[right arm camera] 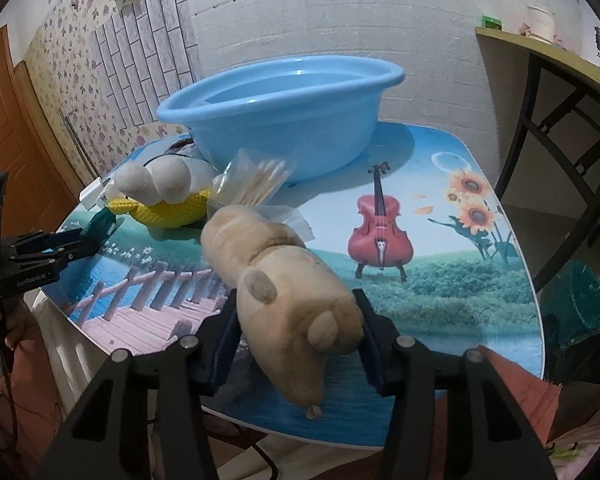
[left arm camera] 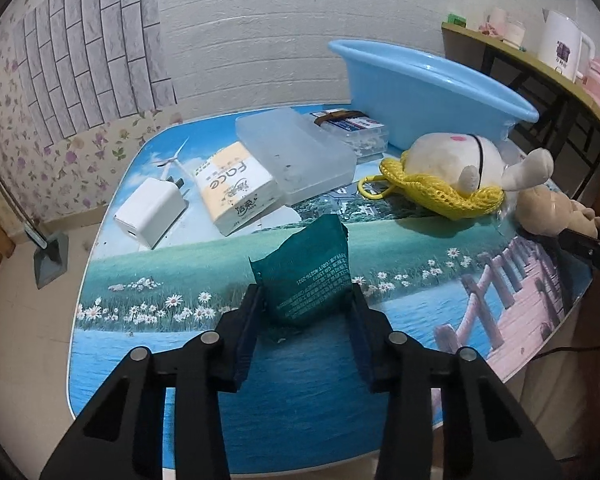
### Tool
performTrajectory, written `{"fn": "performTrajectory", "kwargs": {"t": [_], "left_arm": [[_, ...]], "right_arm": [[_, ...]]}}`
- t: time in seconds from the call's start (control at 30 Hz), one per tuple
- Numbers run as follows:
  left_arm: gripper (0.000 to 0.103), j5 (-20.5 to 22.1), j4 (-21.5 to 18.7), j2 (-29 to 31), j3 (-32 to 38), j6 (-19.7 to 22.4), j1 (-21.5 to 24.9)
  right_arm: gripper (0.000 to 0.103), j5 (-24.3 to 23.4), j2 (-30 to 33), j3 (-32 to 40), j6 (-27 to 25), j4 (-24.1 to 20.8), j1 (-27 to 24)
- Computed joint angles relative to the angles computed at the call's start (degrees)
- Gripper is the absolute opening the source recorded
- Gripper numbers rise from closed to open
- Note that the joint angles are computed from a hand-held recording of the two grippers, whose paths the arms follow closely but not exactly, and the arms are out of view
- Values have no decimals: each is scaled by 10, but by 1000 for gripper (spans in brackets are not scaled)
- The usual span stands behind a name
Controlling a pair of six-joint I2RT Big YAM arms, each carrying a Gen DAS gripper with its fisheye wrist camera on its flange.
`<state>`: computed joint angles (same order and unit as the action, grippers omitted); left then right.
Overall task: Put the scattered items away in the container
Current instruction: 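Close left gripper on dark green pouch while right gripper grasps tan plush bear, then carry green pouch and plush bear over blue basin and open both grippers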
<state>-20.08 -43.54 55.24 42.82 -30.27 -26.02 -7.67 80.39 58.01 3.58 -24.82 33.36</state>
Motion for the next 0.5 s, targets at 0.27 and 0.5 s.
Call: {"fn": "performTrajectory", "kwargs": {"t": [0.27, 0.5], "left_arm": [[38, 3, 8, -37, -4, -24, -2], [38, 6, 15, -49, 10, -31, -11]], "right_arm": [[49, -2, -36, -15, -2, 31, -1], [49, -25, -65, -16, 18, 62, -10]]}}
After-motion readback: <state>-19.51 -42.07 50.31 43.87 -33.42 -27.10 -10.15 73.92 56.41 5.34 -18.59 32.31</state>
